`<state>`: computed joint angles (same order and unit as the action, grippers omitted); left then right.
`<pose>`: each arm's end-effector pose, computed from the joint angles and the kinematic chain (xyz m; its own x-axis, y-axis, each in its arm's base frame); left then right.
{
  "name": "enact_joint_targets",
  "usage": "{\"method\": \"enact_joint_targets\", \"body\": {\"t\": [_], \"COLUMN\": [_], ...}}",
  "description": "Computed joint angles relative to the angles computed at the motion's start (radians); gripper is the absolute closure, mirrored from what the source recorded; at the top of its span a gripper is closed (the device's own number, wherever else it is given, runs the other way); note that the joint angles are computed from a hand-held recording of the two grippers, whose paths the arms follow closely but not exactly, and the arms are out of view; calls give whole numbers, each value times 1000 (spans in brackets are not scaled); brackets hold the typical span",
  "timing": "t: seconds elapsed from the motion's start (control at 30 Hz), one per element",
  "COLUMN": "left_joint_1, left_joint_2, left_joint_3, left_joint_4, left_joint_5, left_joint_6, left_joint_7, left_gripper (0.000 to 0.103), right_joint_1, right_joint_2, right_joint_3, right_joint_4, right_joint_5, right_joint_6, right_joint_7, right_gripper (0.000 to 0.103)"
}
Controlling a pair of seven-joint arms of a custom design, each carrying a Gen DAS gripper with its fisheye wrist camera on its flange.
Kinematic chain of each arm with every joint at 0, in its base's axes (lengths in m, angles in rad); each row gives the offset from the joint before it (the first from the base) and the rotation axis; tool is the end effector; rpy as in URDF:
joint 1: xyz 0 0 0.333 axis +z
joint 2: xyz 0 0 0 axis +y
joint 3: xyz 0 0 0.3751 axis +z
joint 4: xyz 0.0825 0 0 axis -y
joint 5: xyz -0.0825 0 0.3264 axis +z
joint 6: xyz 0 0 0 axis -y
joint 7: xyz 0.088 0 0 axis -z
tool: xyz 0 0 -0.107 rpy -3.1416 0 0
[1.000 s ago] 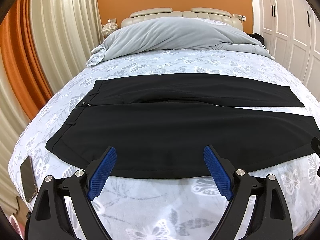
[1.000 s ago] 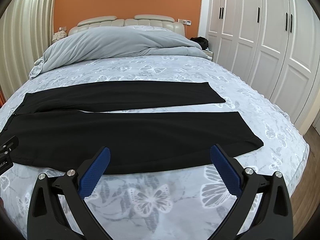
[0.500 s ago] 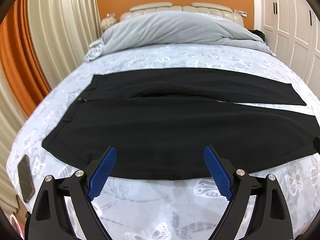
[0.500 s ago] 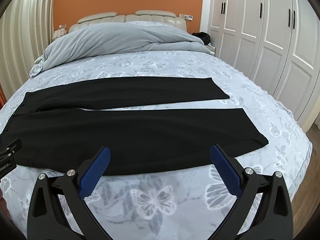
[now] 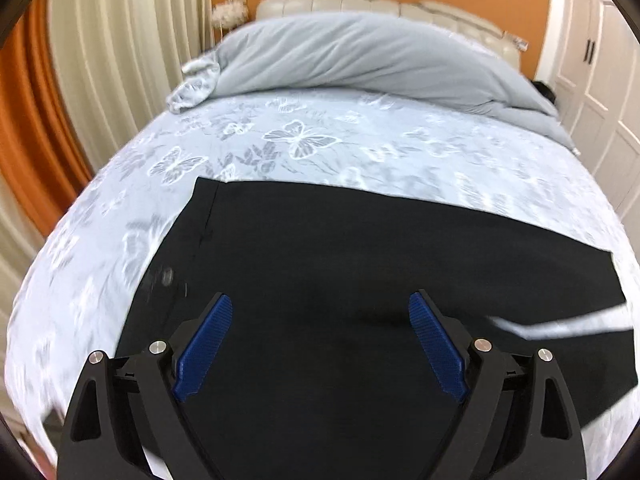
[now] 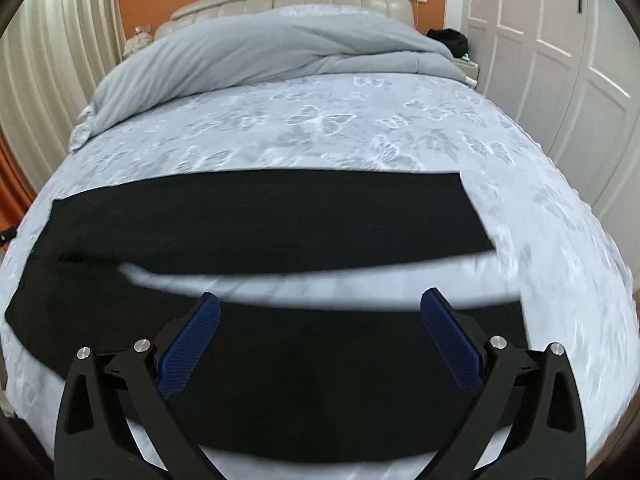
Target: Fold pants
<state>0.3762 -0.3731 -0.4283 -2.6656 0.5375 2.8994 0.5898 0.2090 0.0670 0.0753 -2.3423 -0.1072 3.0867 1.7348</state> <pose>0.3713 -0.0656 0.4965 0.4011 -0.9157 0.0250 -0.7141 -0.3296 -0.6176 0.4991 0.1541 0.4858 0.2337 -0.9716 -0.0362 -0.7631 -0.1603 -0.6261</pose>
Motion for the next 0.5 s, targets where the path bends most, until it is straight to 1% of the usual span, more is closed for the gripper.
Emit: {"method": "enact_joint_targets", "body": {"t": [0.03, 0.07, 0.1, 0.13, 0.17, 0.2, 0.23, 0.3, 0.33, 0.37, 0.4, 0.47, 0.5], "left_joint_1": [27, 57, 106, 137, 162, 165, 164, 162, 156, 151, 153, 149, 141], "left_joint_2": [55, 92, 148, 192, 256, 303, 349, 438, 472, 502, 542, 587, 611], "left_joint_3": [13, 18, 15, 11, 12, 29, 46, 92, 112, 132, 147, 175, 198], "left_joint_4": [44, 72, 116, 158, 215, 250, 289, 358, 384, 403, 426, 447, 453], "left_joint_5": [17, 44, 115, 178, 238, 260, 273, 301, 296, 286, 245, 195, 187], "left_joint_6": [-19, -19, -21, -46, -85, -103, -129, -160, -173, -179, -177, -168, -154], "left_joint_7": [12, 3, -32, -69, -104, -106, -115, -161, -173, -176, -149, -131, -158], "left_gripper": [15, 15, 15, 15, 15, 15, 15, 15, 15, 15, 15, 15, 15], "right_joint_1": [16, 2, 1, 4, -27, -53, -61, -109, -133, -167, -190, -213, -199], "right_joint_2": [38, 96, 146, 181, 238, 276, 314, 412, 441, 482, 509, 564, 586], "right_joint_3": [-40, -57, -84, -109, -100, -89, -97, -79, -61, -31, -8, 18, 3], "right_joint_4": [58, 134, 198, 245, 319, 368, 418, 557, 595, 648, 677, 744, 779], "right_joint_5": [-61, -116, -140, -180, -150, -129, -121, -74, -51, -12, 17, 49, 50], "right_joint_6": [-18, -39, -50, -57, -80, -100, -123, -207, -226, -250, -252, -265, -286], "right_joint_7": [28, 65, 86, 126, 109, 109, 126, 134, 128, 116, 107, 85, 97], "right_gripper": [5, 5, 5, 5, 5, 5, 5, 5, 5, 5, 5, 5, 5]}}
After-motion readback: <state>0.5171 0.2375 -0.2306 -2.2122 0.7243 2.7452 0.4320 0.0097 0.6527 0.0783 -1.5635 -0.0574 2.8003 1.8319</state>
